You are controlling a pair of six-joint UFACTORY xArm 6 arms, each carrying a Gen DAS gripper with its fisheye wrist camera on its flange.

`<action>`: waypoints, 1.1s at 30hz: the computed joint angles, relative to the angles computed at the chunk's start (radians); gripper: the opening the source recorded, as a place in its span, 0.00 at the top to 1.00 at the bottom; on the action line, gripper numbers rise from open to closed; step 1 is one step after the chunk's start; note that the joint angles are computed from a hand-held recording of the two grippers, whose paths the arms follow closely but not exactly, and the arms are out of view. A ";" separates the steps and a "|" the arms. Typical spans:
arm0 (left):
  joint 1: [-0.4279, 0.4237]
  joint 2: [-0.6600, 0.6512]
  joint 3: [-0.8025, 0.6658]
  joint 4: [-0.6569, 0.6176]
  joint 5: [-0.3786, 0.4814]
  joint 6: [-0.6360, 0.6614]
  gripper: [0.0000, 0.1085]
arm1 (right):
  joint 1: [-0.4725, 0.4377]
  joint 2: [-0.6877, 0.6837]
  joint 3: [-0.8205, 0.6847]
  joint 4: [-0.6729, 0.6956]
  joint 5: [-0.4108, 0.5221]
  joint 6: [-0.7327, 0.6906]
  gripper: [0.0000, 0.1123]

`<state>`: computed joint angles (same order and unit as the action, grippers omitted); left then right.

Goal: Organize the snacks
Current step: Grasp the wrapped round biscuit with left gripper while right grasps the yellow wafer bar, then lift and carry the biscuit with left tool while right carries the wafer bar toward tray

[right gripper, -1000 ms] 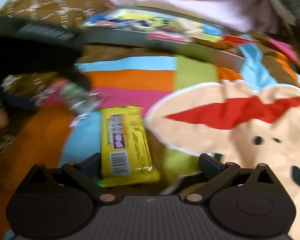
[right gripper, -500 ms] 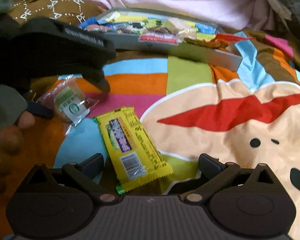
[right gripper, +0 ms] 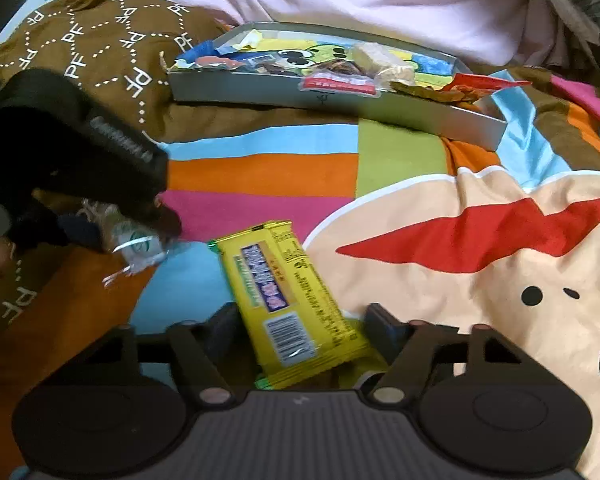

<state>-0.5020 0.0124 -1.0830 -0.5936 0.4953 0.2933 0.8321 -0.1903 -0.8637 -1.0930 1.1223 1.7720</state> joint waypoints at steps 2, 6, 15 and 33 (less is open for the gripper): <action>-0.011 -0.037 0.042 0.062 -0.015 0.000 0.50 | 0.005 0.000 0.000 0.000 0.006 -0.009 0.39; -0.036 -0.104 0.117 0.185 -0.038 -0.011 0.50 | 0.028 -0.001 0.000 0.004 0.026 -0.042 0.43; -0.028 -0.159 0.141 0.174 0.052 -0.004 0.43 | 0.075 -0.070 0.048 0.027 0.025 -0.041 0.34; -0.012 -0.127 0.107 0.172 0.028 -0.181 0.55 | 0.054 0.006 0.008 -0.033 0.023 -0.052 0.52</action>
<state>-0.5141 -0.1142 -0.9759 -0.4215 0.5238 0.1119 0.8863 -0.1840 -0.8556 -1.1260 1.1453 1.7203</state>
